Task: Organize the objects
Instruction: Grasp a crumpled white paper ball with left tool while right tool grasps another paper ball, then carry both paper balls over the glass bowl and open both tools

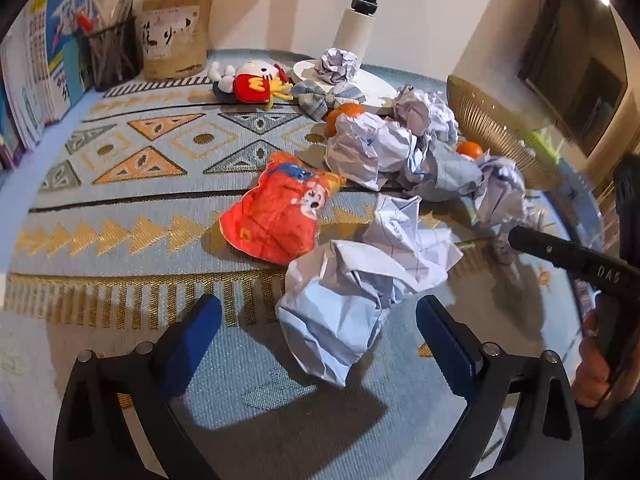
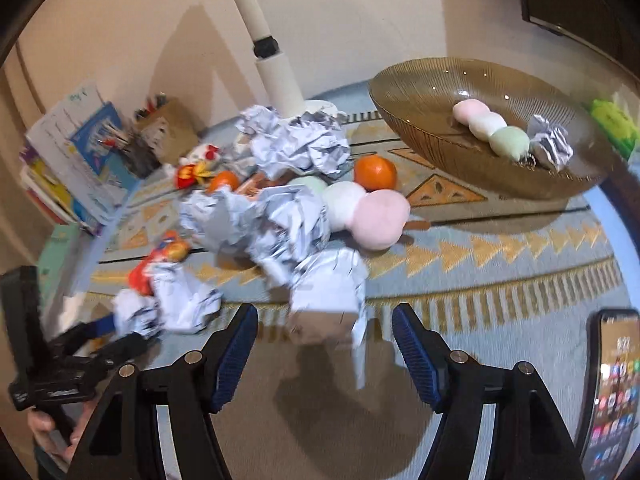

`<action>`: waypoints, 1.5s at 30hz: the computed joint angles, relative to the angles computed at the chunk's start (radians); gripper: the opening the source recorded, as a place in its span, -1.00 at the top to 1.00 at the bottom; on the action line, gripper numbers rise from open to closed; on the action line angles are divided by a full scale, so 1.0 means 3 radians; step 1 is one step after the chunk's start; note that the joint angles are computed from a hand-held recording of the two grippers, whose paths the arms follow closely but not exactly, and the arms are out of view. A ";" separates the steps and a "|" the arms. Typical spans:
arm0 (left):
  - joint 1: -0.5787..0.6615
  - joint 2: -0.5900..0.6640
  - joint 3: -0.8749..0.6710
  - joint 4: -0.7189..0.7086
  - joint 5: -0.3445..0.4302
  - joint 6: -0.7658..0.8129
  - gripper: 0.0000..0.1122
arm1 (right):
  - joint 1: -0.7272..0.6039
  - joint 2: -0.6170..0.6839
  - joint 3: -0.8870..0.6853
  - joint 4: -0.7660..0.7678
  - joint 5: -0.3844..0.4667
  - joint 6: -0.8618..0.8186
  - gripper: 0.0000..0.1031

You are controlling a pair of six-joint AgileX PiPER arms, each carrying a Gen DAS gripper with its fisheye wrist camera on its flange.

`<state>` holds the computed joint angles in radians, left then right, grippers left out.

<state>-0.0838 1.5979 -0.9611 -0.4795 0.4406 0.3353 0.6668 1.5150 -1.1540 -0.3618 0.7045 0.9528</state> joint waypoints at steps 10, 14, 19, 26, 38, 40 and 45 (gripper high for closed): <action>0.0077 -0.0103 0.0123 -0.0367 0.0002 0.0356 0.20 | 0.0034 -0.0030 0.0077 0.0031 -0.0073 -0.0115 0.31; 0.0191 -0.0254 0.0315 -0.1060 0.0031 0.1000 0.20 | 0.0472 -0.0114 -0.0098 -0.0444 0.0591 0.0182 0.31; 0.0056 -0.0316 0.0480 -0.0780 -0.0439 0.0512 0.20 | 0.0810 0.0144 -0.0466 -0.0492 0.1429 0.0034 0.24; 0.0184 -0.0367 0.0593 -0.1578 -0.0437 0.1279 0.17 | 0.0838 -0.0420 0.0232 -0.0241 0.0695 0.0297 -0.61; 0.0363 -0.0293 0.0568 -0.2110 -0.0111 0.1892 0.17 | 0.0149 -0.0454 0.0733 0.0156 -0.0508 0.0792 -0.67; 0.0317 -0.0298 0.0561 -0.2011 -0.0154 0.1802 0.17 | 0.0226 -0.0277 0.0504 -0.0115 -0.0213 0.1060 -0.49; 0.0106 -0.0389 0.0592 -0.1685 -0.0362 0.1611 0.20 | 0.0335 -0.0329 0.0611 -0.0503 -0.0222 0.1524 0.01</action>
<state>-0.0519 1.4812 -0.7836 -0.9850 0.3321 0.8184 0.7674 1.4164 -0.9706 -0.5127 0.6380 1.4099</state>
